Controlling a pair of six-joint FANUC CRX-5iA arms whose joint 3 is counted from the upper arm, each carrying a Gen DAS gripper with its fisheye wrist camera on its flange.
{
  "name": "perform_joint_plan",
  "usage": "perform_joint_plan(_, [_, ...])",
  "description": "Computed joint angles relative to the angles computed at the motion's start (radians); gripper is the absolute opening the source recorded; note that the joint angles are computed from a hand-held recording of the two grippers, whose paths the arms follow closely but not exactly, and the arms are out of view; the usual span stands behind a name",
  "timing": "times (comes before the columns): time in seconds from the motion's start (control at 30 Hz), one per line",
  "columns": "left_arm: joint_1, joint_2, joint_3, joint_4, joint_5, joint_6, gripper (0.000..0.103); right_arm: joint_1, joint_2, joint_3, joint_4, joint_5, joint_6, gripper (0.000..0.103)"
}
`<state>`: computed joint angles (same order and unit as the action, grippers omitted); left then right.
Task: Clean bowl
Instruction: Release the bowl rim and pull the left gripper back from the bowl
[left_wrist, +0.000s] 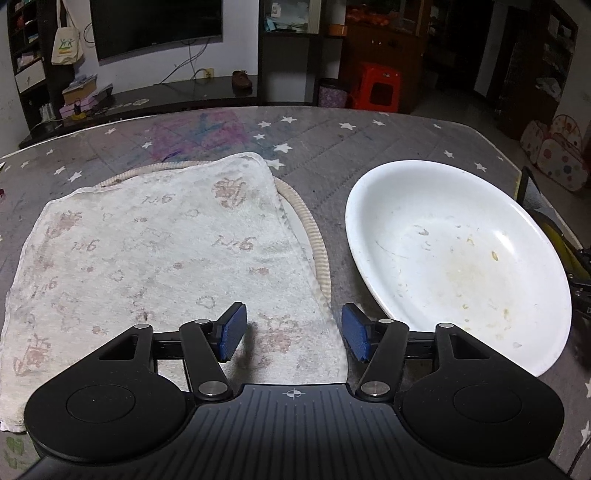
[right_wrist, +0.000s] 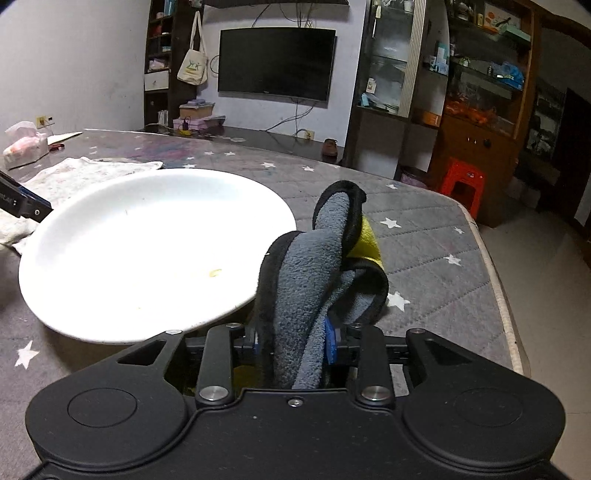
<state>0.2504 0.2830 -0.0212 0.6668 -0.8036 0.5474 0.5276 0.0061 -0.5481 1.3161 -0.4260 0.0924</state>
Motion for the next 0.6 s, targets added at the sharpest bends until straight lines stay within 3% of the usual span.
perform_joint_plan(0.23, [-0.006,-0.005,-0.020,0.007,0.016,-0.021,0.064,0.029,-0.008,0.022,-0.091,-0.049,0.087,0.046])
perform_joint_plan(0.6, [-0.008,-0.023,-0.072,0.051,0.063,-0.083,0.069,0.049,-0.078,-0.027,-0.024,-0.081,-0.013,0.060])
